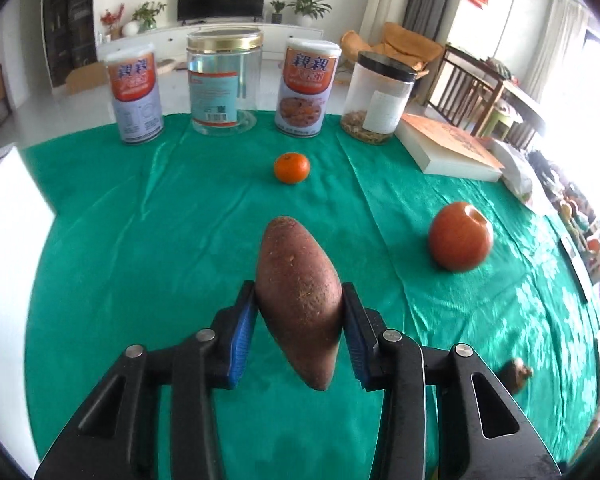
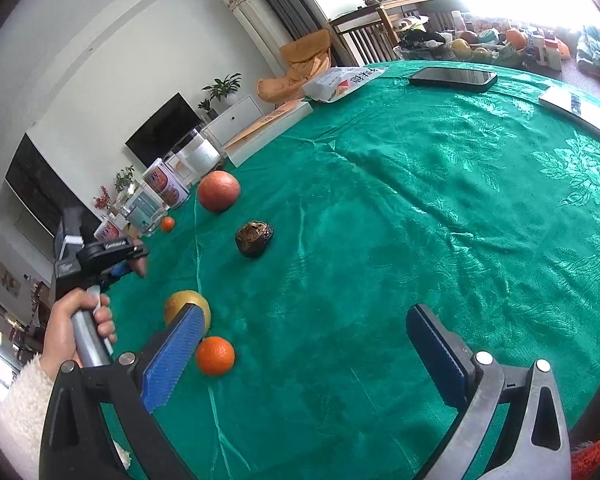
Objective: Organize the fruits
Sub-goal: 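Grasp the small sweet potato with the left gripper, then close the right gripper on the mandarin while the left gripper holds the sweet potato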
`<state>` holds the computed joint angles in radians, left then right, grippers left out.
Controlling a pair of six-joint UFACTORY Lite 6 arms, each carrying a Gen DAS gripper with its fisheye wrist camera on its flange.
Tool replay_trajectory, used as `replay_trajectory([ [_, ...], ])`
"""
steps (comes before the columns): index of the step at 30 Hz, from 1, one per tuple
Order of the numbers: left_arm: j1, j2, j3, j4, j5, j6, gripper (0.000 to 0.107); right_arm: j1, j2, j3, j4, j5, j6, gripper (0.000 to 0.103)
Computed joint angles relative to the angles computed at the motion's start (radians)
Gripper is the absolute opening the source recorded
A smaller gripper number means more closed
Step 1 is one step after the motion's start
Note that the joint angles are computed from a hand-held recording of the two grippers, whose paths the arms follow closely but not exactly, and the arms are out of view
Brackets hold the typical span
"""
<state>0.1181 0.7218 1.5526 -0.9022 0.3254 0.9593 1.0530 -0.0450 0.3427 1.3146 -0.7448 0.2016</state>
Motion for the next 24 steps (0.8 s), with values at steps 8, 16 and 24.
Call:
replay_trajectory([
  [8,0.200,-0.451,-0.579,-0.076,0.160,0.380,0.042,-0.100,0.157,0.164,-0.211,0.220,-0.071,0.101],
  [16,0.326,-0.612,-0.946,-0.304,0.145,0.819,0.043,-0.075,0.479,0.572,0.050,0.366,-0.725,0.097],
  [24,0.331,-0.623,-0.944,-0.299,0.136,0.835,0.069,-0.123,0.574,0.687,0.228,0.382,-1.004,0.080],
])
